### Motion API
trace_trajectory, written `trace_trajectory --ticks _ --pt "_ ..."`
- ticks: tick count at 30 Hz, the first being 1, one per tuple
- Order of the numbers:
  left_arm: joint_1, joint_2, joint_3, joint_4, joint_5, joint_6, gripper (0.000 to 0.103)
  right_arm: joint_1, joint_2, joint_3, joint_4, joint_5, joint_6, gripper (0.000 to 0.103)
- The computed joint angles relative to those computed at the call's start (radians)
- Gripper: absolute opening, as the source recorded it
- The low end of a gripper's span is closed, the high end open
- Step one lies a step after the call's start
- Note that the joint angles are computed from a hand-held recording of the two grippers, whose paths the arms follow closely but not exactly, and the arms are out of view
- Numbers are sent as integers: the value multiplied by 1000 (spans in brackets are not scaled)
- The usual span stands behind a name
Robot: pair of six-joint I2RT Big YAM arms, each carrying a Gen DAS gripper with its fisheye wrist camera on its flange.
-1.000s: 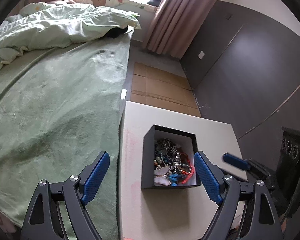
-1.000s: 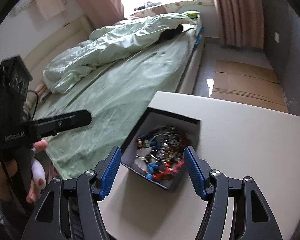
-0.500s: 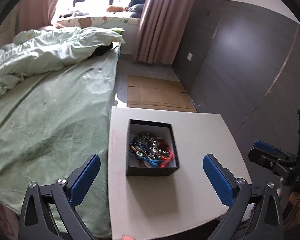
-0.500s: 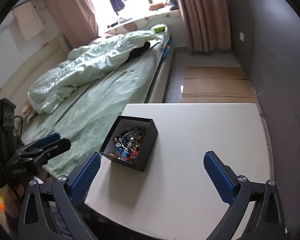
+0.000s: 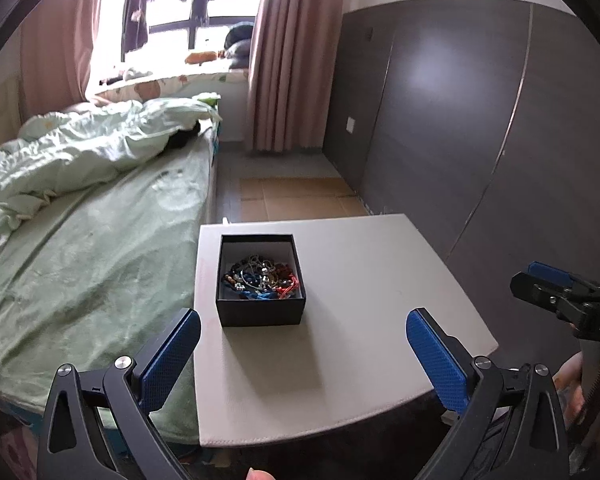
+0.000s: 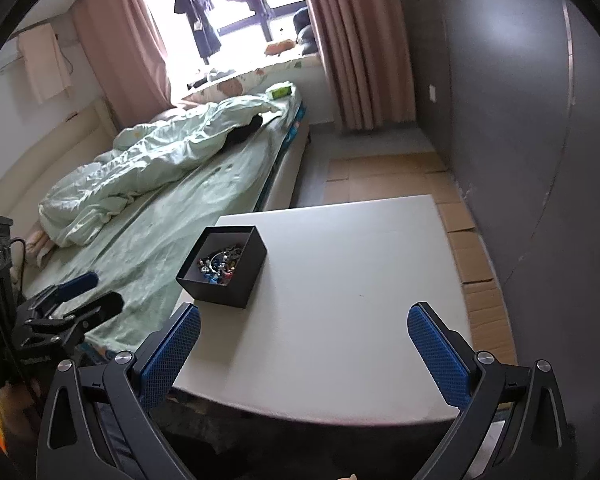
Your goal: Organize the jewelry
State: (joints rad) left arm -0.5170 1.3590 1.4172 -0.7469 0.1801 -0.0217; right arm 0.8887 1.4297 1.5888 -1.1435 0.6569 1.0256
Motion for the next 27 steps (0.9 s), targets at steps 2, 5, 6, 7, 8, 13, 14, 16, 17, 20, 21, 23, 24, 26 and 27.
trace_trajectory --ticks 2,5,6,7,8,13,14,16,17,20,21,23,24,26,27 --pt "-5 -36 -31 27 -8 -2 103 20 -7 -4 -30 42 30 103" --pt "-11 -78 -70 57 -27 -10 103 45 -27 -20 -32 83 60 103" --pt "-11 -90 -81 64 -33 -13 103 53 -37 -29 -22 96 66 103" --pt "-9 -99 -91 72 -38 -14 103 60 -45 -37 -18 106 73 103" --pt "-10 -112 -105 80 -47 -15 103 67 -51 -42 -18 116 81 103" --pt "-13 -165 -157 121 -85 -9 103 89 -64 -52 -47 100 135 103" --pt "-12 -172 -166 128 -83 -6 103 93 -65 -49 -60 104 143 103" --pt "-13 -187 -180 136 -83 -1 103 113 -66 -46 -77 126 154 103" --pt "-13 -191 -185 138 -85 2 103 125 -67 -47 -84 138 160 103" --pt "-18 -202 -197 147 -105 3 103 156 -61 -36 -120 176 182 103" --pt "-19 -205 -201 151 -108 3 103 165 -59 -33 -128 188 187 103" --pt "-20 -209 -206 161 -119 -3 103 184 -56 -28 -144 217 195 103" --pt "-17 -211 -209 168 -118 -11 103 192 -55 -26 -154 229 204 103" --pt "-12 -215 -214 178 -107 -23 103 203 -54 -25 -163 253 212 103" --pt "-9 -217 -217 181 -104 -27 103 208 -53 -24 -164 262 215 103"
